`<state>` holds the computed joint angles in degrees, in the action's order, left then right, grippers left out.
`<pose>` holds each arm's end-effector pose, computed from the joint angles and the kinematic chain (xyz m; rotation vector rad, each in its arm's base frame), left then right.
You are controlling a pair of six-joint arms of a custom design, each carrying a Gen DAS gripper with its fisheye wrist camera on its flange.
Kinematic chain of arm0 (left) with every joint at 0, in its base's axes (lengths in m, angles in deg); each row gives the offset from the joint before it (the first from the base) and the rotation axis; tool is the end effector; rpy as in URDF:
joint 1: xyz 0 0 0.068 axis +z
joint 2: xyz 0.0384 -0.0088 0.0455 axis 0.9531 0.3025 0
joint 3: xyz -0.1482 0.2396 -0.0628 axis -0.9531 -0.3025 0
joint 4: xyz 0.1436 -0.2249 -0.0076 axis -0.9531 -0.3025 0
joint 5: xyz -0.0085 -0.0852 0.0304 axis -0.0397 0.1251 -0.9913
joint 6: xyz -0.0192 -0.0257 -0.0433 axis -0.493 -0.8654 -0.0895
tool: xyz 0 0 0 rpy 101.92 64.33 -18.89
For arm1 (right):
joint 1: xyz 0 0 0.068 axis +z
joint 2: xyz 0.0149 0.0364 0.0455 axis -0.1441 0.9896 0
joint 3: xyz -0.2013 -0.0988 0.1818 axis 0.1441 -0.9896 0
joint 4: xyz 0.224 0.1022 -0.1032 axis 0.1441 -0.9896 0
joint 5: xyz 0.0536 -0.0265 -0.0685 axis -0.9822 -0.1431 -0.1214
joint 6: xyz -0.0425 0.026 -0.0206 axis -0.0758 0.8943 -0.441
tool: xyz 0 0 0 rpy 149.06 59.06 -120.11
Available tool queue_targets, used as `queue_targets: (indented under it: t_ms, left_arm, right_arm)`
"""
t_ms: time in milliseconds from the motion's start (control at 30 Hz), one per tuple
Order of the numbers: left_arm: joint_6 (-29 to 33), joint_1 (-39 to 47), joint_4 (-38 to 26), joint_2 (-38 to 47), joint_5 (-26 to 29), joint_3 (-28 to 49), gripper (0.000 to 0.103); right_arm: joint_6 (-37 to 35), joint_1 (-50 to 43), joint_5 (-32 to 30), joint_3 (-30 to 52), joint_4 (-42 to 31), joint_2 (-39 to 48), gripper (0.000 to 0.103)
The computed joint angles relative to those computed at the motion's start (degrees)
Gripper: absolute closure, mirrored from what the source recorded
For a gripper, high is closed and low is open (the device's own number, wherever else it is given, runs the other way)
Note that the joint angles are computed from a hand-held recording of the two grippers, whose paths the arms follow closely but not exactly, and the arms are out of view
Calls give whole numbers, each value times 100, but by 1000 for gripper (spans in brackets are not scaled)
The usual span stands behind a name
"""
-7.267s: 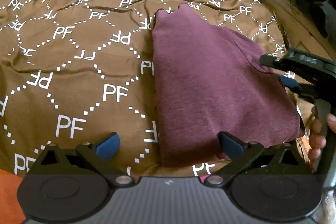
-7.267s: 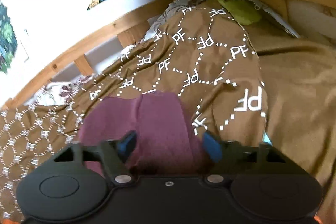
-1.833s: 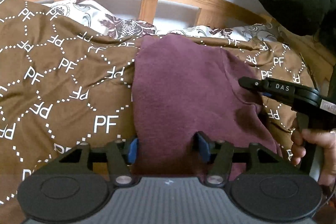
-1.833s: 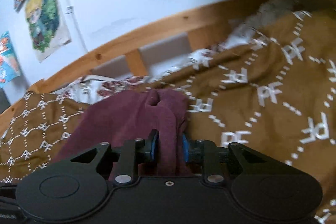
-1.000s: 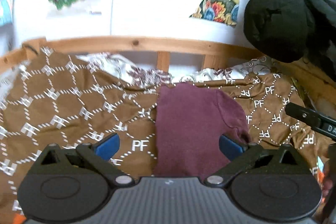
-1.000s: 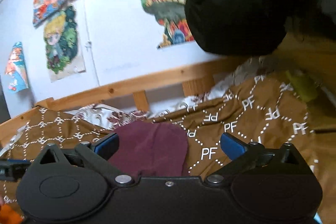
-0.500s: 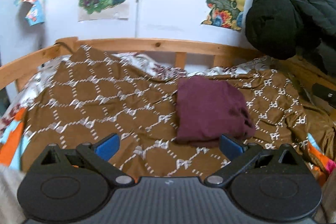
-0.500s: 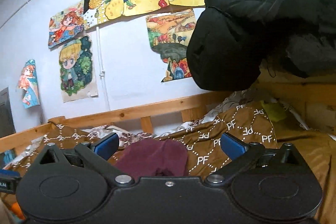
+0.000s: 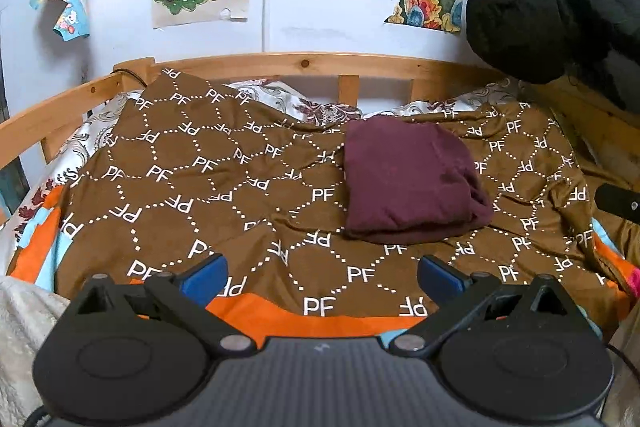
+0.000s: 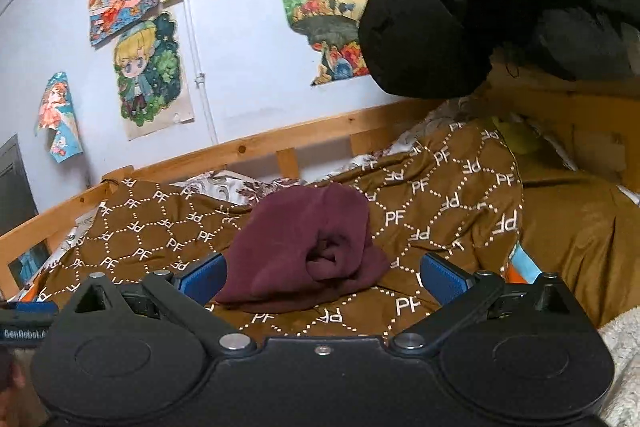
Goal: Fold small clothes
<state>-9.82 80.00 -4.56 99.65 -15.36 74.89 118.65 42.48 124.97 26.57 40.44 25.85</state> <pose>0.3178 0.0237 0.2160 0.5393 2.0534 -0.3189 0.1587 0.1450 0.2092 0.5301 1.8209 -0.0205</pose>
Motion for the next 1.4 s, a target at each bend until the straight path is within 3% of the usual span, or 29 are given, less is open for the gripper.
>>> queue_targets:
  t_ms: [300, 1400]
  left_arm:
    - [-12, -20, -20, 55, -84, 33, 1]
    - [39, -33, -34, 99, -135, 46, 1]
  right_arm:
    - [350, -135, -139, 34, -232, 55, 0]
    - [227, -237, -332, 137, -357, 148, 0]
